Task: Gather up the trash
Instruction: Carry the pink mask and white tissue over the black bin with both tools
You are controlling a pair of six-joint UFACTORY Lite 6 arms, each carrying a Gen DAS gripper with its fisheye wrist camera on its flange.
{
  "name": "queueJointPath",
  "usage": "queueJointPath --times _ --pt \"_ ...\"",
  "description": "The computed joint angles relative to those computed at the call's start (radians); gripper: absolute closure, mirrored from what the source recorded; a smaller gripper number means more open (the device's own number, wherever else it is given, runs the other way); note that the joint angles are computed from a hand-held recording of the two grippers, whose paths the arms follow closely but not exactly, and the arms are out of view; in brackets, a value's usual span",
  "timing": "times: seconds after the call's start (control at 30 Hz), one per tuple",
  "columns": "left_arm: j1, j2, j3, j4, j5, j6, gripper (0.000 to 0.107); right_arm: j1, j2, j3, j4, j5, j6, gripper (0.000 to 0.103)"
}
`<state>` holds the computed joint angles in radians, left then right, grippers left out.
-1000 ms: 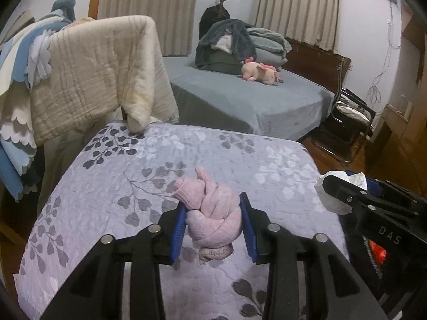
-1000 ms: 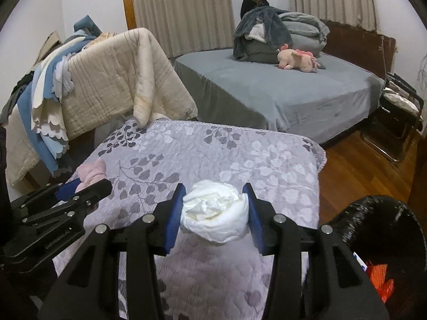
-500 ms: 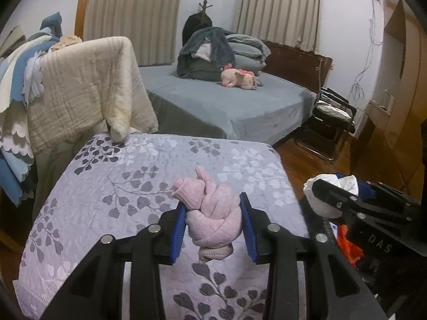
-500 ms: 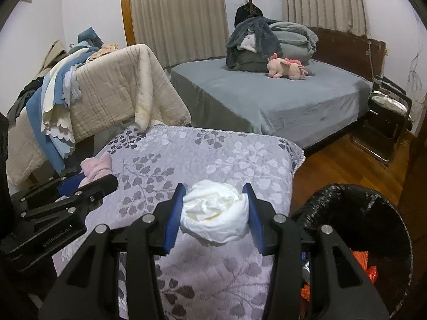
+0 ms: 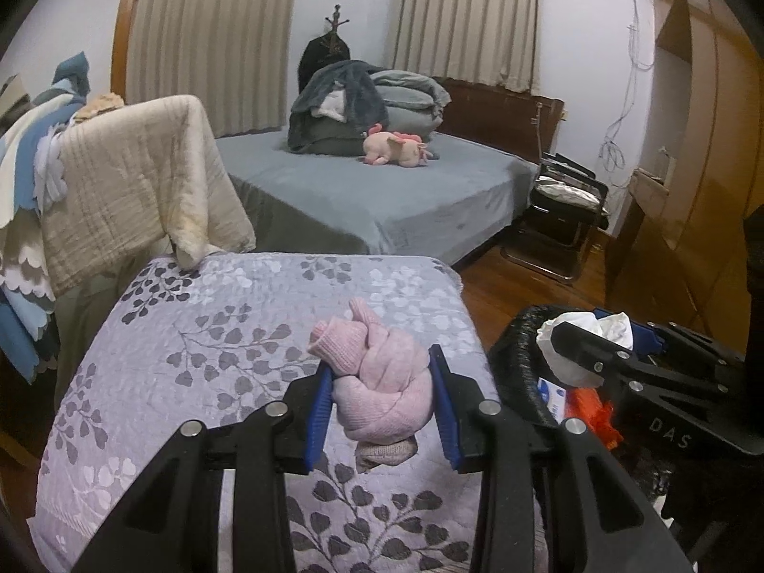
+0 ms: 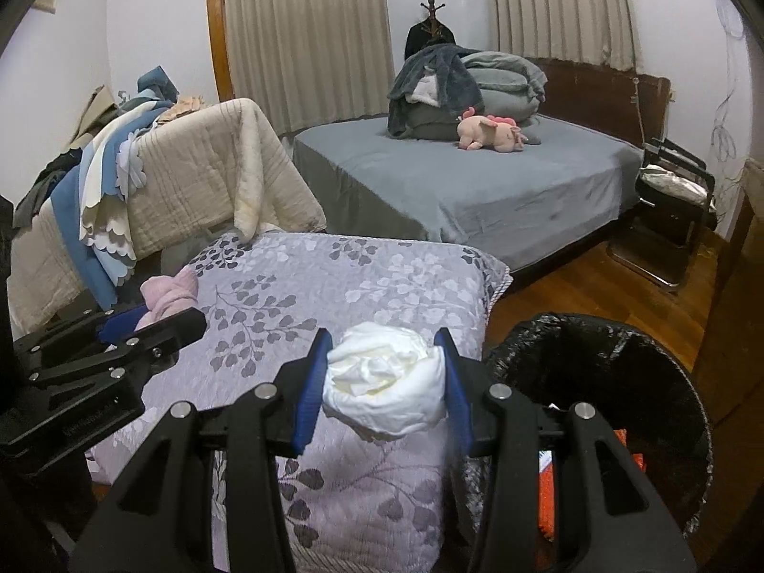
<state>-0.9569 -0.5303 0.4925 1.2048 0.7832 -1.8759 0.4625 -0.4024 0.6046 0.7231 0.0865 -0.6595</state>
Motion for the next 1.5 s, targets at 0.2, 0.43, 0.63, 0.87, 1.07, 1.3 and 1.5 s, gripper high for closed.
queueJointPath --times 0.2,0.43,0.63,0.87,1.07,1.3,1.5 --pt "-0.114 0.044 0.049 -0.005 0.077 -0.031 0.069 -0.041 -0.118 -0.051 -0.092 0.046 0.073 0.060" --pt "-0.230 0.120 0.128 -0.001 0.148 -0.062 0.069 -0.152 -0.257 -0.108 0.005 0.133 -0.055 0.060" --pt "-0.275 0.204 0.204 0.020 0.151 -0.073 0.069 -0.328 -0.363 -0.145 0.116 0.251 -0.218 0.060" --pt "-0.286 0.324 0.317 0.057 0.115 -0.059 0.069 -0.609 -0.393 -0.161 0.288 0.404 -0.482 0.060" --pt "-0.268 0.443 0.423 0.096 0.047 -0.045 0.069 -0.809 -0.359 -0.160 0.388 0.485 -0.665 0.060" --pt "-0.244 0.574 0.532 0.130 -0.032 -0.030 0.069 -0.968 -0.269 -0.141 0.488 0.530 -0.844 0.060" --pt "-0.203 0.699 0.641 0.161 -0.112 -0.014 0.069 -1.043 -0.164 -0.124 0.577 0.515 -0.985 0.060"
